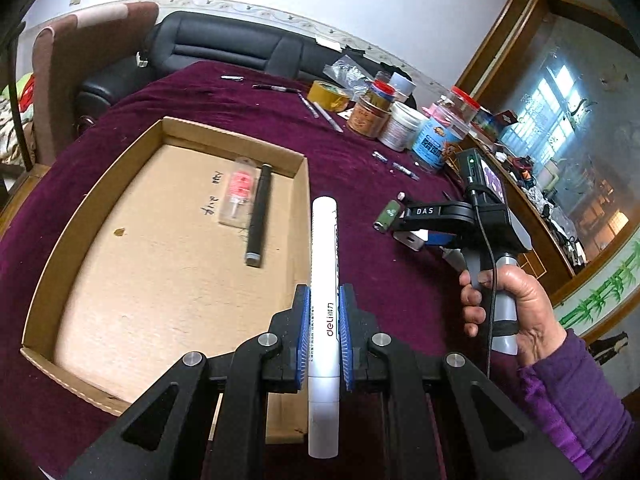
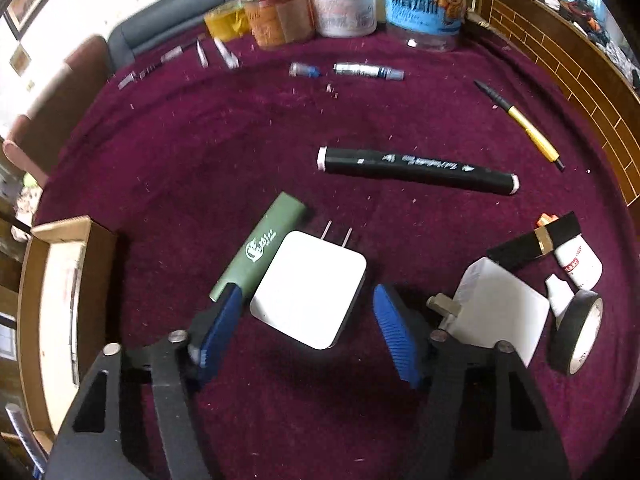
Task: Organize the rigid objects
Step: 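Grasp the white square charger with the right tool while the left holds the marker, then carry white marker and charger into the box and open both tools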
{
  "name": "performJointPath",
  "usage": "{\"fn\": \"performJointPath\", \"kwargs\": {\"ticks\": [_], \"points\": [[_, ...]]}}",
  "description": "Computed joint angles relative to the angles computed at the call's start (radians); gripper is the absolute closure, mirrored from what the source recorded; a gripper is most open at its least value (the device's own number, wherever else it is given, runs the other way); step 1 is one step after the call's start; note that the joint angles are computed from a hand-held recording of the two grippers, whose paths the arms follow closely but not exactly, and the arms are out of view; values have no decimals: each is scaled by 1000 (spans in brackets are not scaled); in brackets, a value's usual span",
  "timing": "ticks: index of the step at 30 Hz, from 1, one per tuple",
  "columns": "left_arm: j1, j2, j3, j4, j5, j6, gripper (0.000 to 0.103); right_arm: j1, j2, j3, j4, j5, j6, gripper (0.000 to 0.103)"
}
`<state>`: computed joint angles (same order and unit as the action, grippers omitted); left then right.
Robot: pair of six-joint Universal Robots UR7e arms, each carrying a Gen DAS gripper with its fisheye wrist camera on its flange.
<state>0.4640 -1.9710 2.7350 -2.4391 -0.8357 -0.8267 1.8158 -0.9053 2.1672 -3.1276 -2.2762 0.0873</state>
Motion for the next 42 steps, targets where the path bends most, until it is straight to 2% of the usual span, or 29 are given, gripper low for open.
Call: {"fn": "performJointPath", "kwargs": {"ticks": [2,4,8,12,18,22,26,29,34,42], "points": [[3,-11,-1,17,2,-4,92,1,5,-1,-13,-11,-8,49],[2,-34,-7,54,7,-14,92,-6,-8,14,-33,13,-8,52],[56,-48,-41,79,4,18,92,-12,-58,63,-74,68,-23,56],[151,-5,-99,58,-11,94,92,-1,-107,96,-83,127,-28,57],[292,95,-185,-10,-3,223,92,48,-113,87,-58,189,-22,58],[404,195,-254,-83,-42,316,92,93,-98,70,-41,247,-23,58],[502,320,-323,-147,-59,377,92,139,-46,24,-1,308,-11,58],[557,377,-363,-163,-78,405,92,163,23,-35,21,343,5,57],[612,423,-404,-147,-63,411,92,179,145,-145,51,376,38,57],[666,444,-430,-177,-100,418,92,178,284,-268,39,415,94,57]]}}
